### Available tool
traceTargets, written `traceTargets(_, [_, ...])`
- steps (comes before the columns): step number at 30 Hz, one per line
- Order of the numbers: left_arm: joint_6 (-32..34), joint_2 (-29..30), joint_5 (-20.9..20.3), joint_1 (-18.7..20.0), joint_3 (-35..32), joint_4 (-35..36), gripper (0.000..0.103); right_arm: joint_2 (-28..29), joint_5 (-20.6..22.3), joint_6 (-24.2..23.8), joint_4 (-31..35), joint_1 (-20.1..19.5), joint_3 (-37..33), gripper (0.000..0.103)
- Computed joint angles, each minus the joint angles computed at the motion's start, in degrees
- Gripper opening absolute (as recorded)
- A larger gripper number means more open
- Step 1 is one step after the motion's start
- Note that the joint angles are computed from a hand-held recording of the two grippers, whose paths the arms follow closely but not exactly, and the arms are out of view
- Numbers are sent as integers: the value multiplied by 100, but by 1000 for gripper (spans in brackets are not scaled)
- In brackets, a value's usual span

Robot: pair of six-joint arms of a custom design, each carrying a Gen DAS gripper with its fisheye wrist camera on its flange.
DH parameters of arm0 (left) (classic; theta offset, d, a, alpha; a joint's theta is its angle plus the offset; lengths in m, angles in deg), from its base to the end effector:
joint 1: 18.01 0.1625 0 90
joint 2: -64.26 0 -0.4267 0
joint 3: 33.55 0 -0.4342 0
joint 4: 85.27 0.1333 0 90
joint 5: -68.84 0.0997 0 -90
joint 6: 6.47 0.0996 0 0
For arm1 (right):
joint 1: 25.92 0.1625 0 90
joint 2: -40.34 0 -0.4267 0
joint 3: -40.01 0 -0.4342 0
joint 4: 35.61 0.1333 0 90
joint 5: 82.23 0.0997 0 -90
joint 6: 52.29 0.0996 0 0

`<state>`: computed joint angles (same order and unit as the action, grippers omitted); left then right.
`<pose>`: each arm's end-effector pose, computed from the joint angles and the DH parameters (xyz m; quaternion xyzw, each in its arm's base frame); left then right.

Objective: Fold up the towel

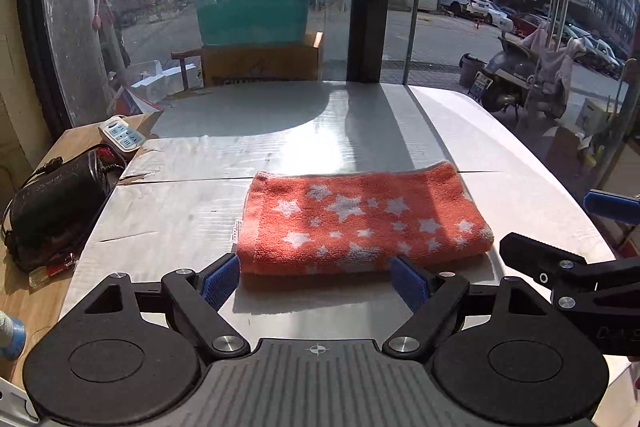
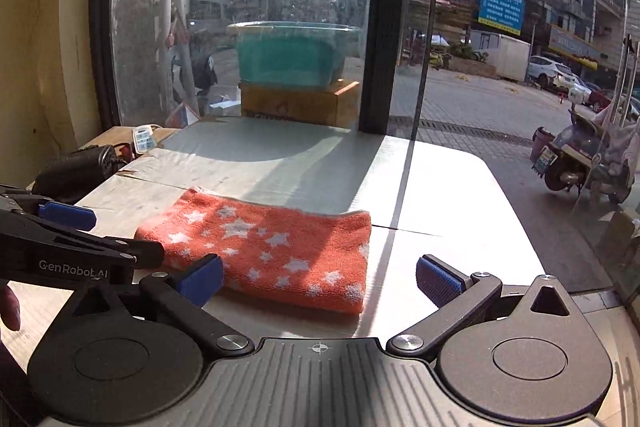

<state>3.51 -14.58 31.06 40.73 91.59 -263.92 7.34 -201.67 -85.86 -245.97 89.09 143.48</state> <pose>-0.0768 -0.5352 0.2893 0.1461 0.8397 -0.3946 0.3434 0.3443 -0.5385 0.0060 0.3356 -0.8173 0.3896 0.2602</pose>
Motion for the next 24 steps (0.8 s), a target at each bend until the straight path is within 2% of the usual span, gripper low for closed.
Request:
traceTargets(3, [-1, -164, 82, -146, 198, -28, 84, 51, -311, 53, -283, 154, 8, 103])
traceTargets(6, [-65, -276, 105, -213, 316, -7, 84, 48, -448, 148, -441, 263, 63, 103])
traceTargets(13, [-138, -367, 201, -276, 403, -20, 84, 29, -587, 205, -608, 397, 165, 103])
traceTargets(17, [-228, -400, 166, -289, 405, 100, 84, 74, -809, 135, -751, 450, 143, 103])
traceTargets(24, [-273, -362, 211, -283, 387, 207, 84, 86, -888, 183, -692, 404, 146, 103])
